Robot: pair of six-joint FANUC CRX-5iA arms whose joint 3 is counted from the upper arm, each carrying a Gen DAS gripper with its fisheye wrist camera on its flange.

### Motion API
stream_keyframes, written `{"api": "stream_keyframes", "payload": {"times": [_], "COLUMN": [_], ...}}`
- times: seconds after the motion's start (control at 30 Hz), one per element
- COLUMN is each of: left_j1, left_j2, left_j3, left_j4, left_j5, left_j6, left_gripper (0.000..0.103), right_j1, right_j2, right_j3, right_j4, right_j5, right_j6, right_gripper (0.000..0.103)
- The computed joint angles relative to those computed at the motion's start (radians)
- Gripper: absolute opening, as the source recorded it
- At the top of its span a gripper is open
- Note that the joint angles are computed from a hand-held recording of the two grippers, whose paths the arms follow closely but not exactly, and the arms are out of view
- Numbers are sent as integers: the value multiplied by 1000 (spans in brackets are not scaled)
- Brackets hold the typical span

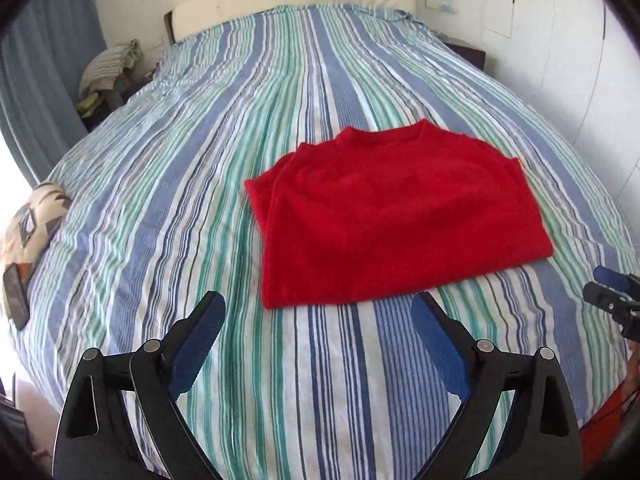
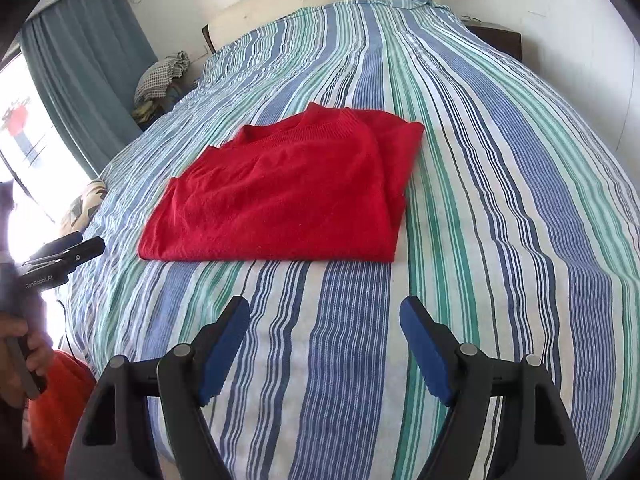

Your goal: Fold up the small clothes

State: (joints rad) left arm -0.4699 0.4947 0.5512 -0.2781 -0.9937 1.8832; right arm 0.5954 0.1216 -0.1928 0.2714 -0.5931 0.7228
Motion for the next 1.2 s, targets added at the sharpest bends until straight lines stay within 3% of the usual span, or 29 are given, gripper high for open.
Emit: {"api": "stream_keyframes", "payload": {"times": [0.17,0.33,0.47,0.57,0.63,0.77,0.87,0.93,1.0,1.1,1.2], "left_j1": [-16,-30,-38,-15,5,35,45,62,87,127,142], "left_j2": [-39,-129,-191,-221,-227,-206,-182,-158,-147,-158,-158], "left_j3": [-7,-123,-223,-280,-295,-262,-253,-248,-268,-343,-390], "left_j4": [32,321,561,635,581,264,33,-60,-105,-131,-138], "left_j5": [11,164,278,322,333,254,188,145,134,183,192], "left_j6": [36,-37,-193,-217,-145,130,292,343,382,453,462], "left_gripper": [95,95,97,98,99,99,99,99,99,99,99], "right_j1": [29,37,36,39,42,38,33,21,-12,-91,-170], "right_j2": [-38,-89,-133,-163,-182,-195,-169,-129,-78,13,120], "right_j3": [-43,-135,-226,-285,-324,-360,-320,-252,-172,-39,114], "right_j4": [58,175,291,358,404,425,361,274,190,76,-83], "right_j5": [26,80,95,87,79,86,91,89,99,110,93], "right_j6": [-61,-205,-367,-445,-498,-569,-493,-373,-269,-186,-83], "right_gripper": [77,77,77,77,77,77,77,77,77,77,80]}}
